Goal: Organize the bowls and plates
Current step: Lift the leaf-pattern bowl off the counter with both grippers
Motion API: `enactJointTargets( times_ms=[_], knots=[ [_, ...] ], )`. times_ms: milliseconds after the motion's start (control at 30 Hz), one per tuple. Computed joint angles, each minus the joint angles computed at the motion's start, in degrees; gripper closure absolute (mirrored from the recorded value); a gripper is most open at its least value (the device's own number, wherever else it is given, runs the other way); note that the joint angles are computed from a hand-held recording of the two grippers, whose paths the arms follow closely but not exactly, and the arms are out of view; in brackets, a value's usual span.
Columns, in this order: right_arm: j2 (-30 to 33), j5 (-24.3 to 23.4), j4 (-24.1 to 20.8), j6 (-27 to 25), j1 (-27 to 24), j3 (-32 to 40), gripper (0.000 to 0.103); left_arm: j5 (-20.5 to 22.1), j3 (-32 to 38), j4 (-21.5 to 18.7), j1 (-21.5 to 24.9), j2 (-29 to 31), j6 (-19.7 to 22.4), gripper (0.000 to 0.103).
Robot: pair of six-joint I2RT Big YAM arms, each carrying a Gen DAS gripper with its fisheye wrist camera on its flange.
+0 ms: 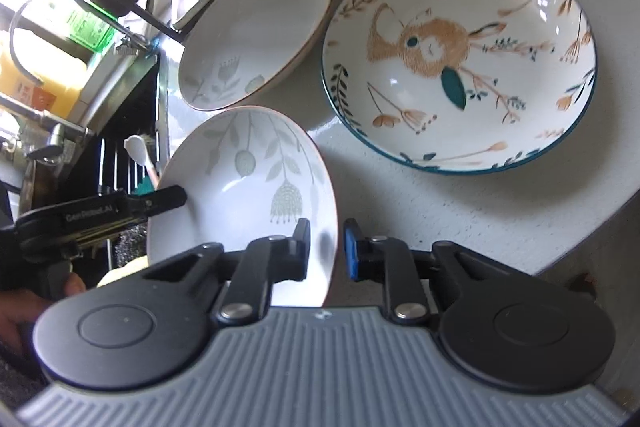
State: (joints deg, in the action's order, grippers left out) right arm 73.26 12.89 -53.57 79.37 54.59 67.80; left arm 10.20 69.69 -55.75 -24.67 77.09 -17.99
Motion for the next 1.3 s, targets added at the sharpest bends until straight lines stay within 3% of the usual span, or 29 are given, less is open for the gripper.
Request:
enactJointTargets(
  times_ms=[500, 833, 967, 1033, 1067, 1100, 1200, 1300],
  knots=[
    [-2.14, 1.85, 0.81, -3.06, -0.03, -0.35, 0.084, -2.20, 4.46, -3.58, -1.26, 0.81, 5.71, 0.082],
    [-5.19, 3.26, -1.06, -6.90, -0.91, 0.73, 0.084, -1.66, 6.46, -4.36, -2.32, -0.59, -0.20, 0.082],
    [-7.42, 2.59, 2.68, -10.39, -2.27, -0.23, 0.085, 5.35, 7.23, -1.24, -3.22, -0.62, -6.01, 0.090],
    [-4.75, 5.30, -3.77, -14.63, -2.59, 4.05, 0.086, 0.89, 8.60, -0.85, -5.92, -0.21, -6.05, 0.090],
    [-4.08, 5.92, -4.92, -15.80, -3.20, 4.95, 0.087, 0.58, 8.60, -0.08, -6.33, -0.17, -7.93, 0.090],
    [-4.50, 4.78, -3.18, -16.26, -4.22, 4.28, 0.087, 1.58, 8.53, 0.70, -6.35, 0.01, -8.68, 0.090],
    [-3.85, 3.19, -3.19, -19.02, -5.90, 3.85, 0.087, -5.49, 7.56, 1.93, -7.60, -0.45, -6.99, 0.090],
    [-5.41, 0.51, -1.68, -19.13, -6.69, 1.15, 0.087, -5.41, 4.51, 2.14, -5.50, -2.49, -9.80, 0.090]
  ],
)
